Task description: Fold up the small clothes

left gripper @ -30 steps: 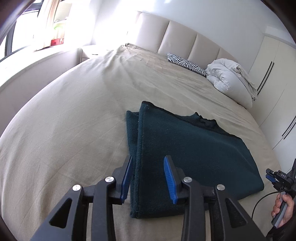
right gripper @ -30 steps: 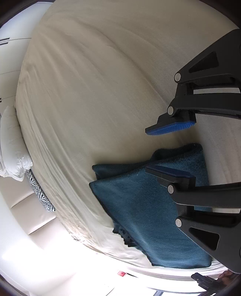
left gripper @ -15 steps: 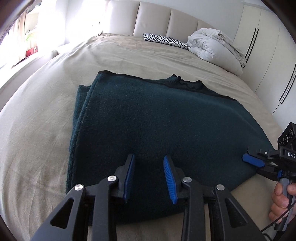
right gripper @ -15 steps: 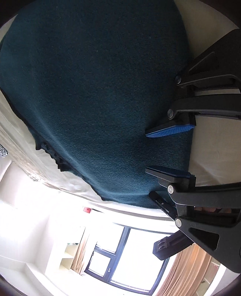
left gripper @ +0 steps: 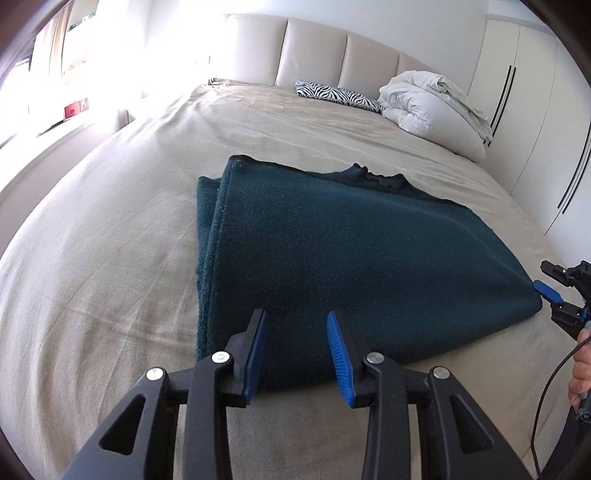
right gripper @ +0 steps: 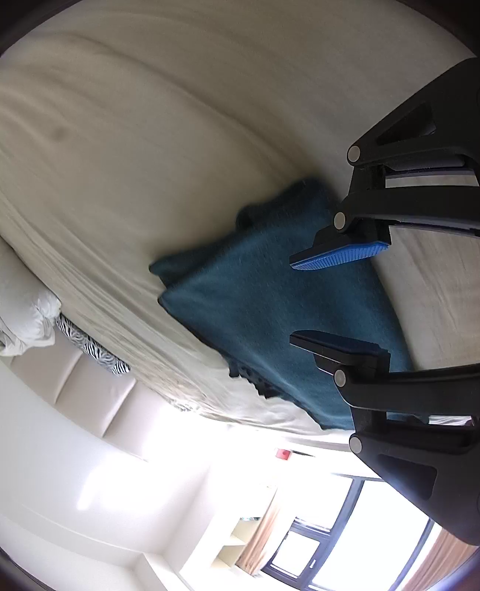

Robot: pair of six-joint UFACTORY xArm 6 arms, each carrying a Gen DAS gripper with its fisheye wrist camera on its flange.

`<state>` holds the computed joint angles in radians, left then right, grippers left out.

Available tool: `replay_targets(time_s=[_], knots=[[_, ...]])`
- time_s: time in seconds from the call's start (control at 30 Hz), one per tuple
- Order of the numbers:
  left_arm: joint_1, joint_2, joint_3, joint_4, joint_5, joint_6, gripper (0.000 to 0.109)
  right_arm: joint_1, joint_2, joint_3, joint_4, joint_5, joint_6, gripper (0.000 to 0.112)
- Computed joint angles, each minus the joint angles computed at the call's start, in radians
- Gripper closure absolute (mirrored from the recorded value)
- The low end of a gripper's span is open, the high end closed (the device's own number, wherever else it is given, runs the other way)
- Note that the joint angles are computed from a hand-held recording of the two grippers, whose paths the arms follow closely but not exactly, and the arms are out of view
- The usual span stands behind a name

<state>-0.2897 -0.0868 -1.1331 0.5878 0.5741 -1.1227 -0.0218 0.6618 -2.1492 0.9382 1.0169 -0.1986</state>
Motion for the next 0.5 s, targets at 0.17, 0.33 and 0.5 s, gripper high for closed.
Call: replay_targets(time_s=[0.17, 0.33, 0.5], knots=[[-0.025, 0.059, -0.045, -0.059, 0.039, 0.060, 0.071, 0.115, 0.059, -0.081, 0.133, 0.244, -0.037, 0.078], [-0.002, -0.009, 0.052, -0.082, -0.014, 0.059, 0.073, 0.187, 0.192, -0.223, 0.042, 0.418, 0.037, 0.083], [0.010, -0.073, 0.092, -0.094, -0.003, 0.067, 0.076, 0.109, 0.077, -0.031, 0.084, 0.268, -0.001, 0.082]])
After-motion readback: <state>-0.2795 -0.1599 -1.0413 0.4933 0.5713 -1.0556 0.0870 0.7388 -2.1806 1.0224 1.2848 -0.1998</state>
